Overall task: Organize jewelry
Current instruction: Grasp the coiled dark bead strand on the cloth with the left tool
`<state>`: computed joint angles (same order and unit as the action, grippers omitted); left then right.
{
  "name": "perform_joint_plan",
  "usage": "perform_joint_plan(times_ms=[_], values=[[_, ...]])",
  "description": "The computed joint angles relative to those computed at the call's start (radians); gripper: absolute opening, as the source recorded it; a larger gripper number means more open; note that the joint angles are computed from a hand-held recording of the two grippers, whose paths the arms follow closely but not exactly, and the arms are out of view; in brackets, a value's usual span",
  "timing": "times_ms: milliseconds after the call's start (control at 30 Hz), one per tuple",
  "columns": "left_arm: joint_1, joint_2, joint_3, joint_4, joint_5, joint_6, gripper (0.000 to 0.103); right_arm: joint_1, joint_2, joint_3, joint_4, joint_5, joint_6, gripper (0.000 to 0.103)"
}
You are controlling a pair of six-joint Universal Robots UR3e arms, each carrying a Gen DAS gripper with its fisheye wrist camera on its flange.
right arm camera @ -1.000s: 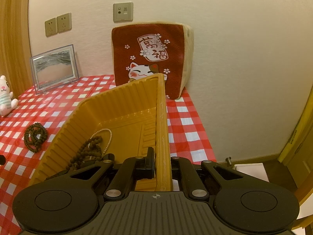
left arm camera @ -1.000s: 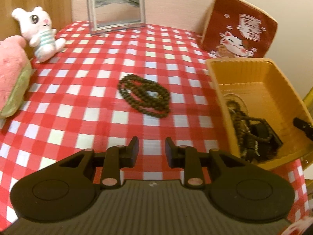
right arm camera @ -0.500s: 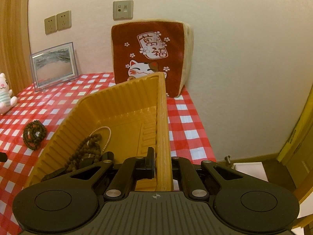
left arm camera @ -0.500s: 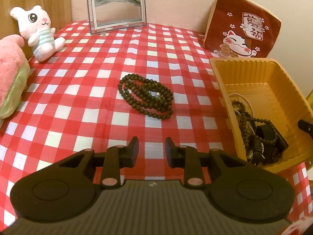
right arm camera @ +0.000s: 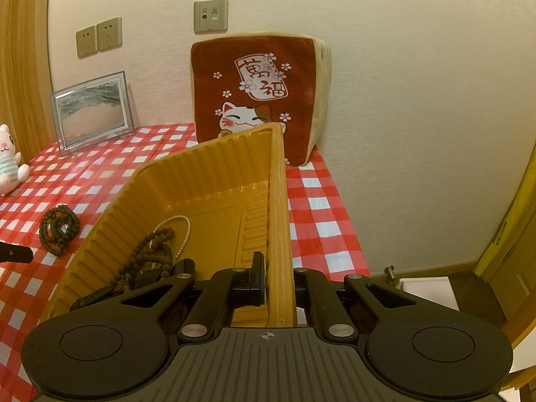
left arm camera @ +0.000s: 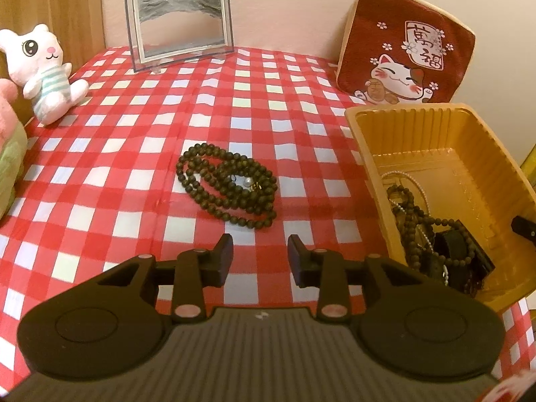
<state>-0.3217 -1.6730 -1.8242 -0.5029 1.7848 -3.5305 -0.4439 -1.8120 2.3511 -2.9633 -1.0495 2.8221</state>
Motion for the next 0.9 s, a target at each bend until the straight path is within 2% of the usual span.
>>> perform_joint_plan(times_ms=[200, 900], values=[[0.006, -0.062, 0.033, 0.028, 0.015, 0.001, 0.035, 0.002, 0.0, 0.003, -0.002, -0.002, -0.002, 0.005], [0.024, -0.252, 0.206, -0.004, 0.033, -0.026, 0.039, 0.002, 0.002, 0.002, 0.0, -0.005, -0.002, 0.005]])
